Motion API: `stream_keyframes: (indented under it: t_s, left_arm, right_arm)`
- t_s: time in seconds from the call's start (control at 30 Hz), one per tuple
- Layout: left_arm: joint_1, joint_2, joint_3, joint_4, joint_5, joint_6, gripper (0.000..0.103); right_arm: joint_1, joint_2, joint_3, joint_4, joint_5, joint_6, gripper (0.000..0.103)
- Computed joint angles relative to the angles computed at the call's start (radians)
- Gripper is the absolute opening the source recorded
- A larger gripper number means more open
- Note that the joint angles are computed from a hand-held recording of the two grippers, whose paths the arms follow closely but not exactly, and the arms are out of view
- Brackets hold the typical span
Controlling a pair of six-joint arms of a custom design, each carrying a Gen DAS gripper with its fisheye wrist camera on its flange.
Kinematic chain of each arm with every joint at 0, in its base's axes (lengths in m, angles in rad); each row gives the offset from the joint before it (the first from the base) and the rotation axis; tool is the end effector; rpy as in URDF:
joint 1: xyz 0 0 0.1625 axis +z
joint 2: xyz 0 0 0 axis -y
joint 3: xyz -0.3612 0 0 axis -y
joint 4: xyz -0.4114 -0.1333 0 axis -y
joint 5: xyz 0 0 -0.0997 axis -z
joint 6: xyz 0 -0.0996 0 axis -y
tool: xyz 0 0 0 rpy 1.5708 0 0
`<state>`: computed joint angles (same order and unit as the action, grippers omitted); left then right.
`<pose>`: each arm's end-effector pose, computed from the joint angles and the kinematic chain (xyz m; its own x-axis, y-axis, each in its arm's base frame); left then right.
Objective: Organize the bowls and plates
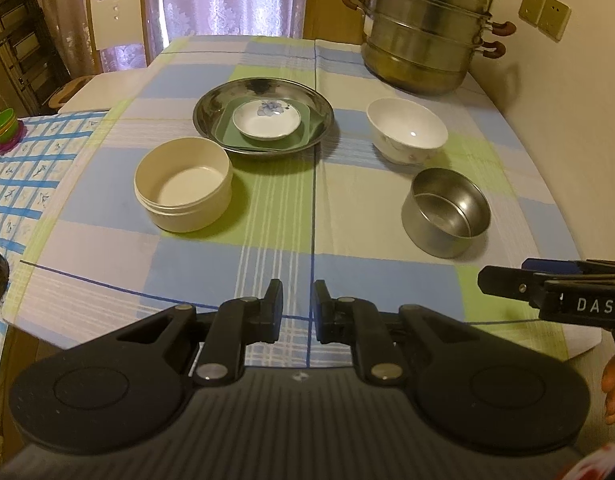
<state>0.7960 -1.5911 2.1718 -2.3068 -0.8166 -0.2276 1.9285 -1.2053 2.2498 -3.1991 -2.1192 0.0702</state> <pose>-0.1683 -0.4599 0.2416 -0.7355 0.2637 -0.6241 0.5391 0.7857 -0.3033 0.2393 -0.4078 0.1282 -0.9182 0.0253 0.3952 -0.2283 0.7817 -0.5804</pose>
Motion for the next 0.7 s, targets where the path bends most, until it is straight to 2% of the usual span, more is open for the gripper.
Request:
stream_keyframes:
  t_s: [0.3,0.7]
  left_arm:
    - [0.003,0.000,0.000,0.004,-0.008,0.013,0.013]
    - [0.073,0.035,-0.064,0.008,-0.028,0.072,0.013]
  right_arm:
    - [0.005,0.002,-0.003,0.024,-0.034,0.028,0.073]
    - [0.020,0.082,-0.088,0.075,-0.053,0.054,0.073]
